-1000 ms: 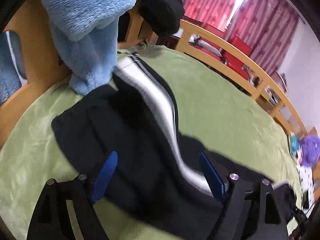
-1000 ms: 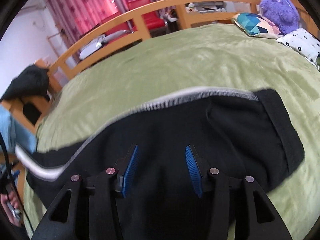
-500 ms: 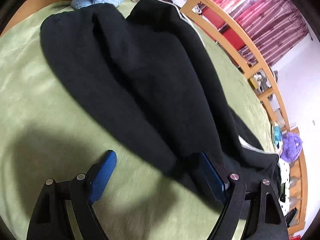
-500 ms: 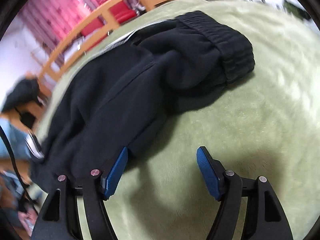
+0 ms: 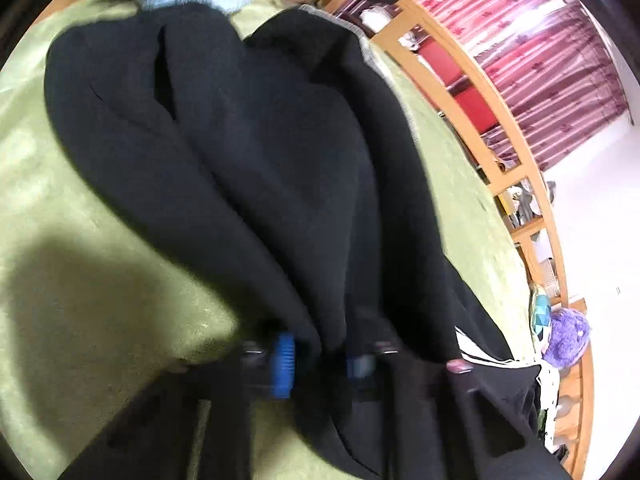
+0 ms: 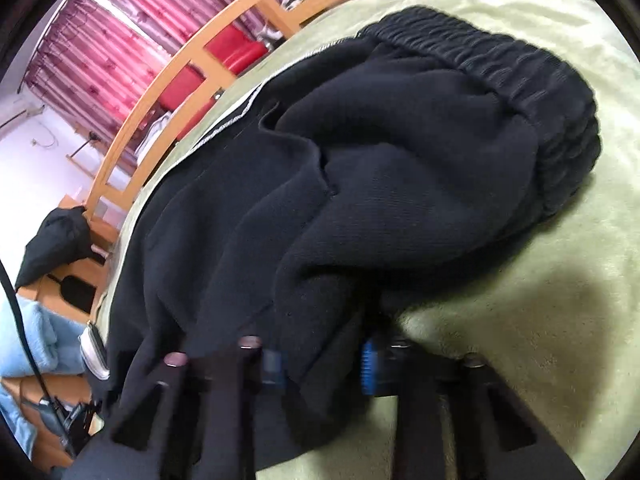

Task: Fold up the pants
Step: 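Lift the striped leg with both tools and fold it over the other leg, then open both tools to release the folded leg onto the pants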

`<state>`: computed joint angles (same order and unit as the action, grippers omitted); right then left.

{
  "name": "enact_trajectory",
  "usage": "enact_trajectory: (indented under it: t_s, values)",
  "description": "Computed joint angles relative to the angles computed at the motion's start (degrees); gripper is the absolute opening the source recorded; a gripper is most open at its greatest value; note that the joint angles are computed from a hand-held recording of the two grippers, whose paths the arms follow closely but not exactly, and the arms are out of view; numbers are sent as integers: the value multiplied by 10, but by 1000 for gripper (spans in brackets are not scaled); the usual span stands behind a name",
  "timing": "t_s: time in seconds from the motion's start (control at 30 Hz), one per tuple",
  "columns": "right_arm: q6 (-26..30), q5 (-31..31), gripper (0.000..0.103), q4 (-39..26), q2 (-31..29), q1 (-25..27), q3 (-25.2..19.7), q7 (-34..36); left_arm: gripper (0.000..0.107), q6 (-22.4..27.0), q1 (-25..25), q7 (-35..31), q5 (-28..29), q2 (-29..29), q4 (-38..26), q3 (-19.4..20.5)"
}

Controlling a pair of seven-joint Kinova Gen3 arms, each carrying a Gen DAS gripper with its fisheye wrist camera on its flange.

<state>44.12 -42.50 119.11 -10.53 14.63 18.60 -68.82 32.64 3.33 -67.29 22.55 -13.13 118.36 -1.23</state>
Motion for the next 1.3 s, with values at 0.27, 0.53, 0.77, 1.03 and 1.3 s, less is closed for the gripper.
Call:
enact_trajectory:
  t_s: [0.27, 0.53, 0.77, 1.03, 1.3]
  values:
    - [98, 68, 13, -24, -80, 15, 51, -48, 13, 117, 14, 72, -64, -133, 6, -7]
    - [277, 235, 13, -118, -174, -30, 249, -43, 13, 286, 60, 210, -59, -315, 21, 102]
    - [382, 332, 27, -189, -175, -26, 336, 49, 26, 393, 92, 223, -50, -330, -15, 136]
    - [417, 418, 52, -196, -316, 42, 177, 4, 63, 521, 96, 151, -114, -424, -75, 39]
    - [417, 393, 57, -135, -431, 71, 56, -81, 66, 397, 8, 14, -152, -340, -29, -32]
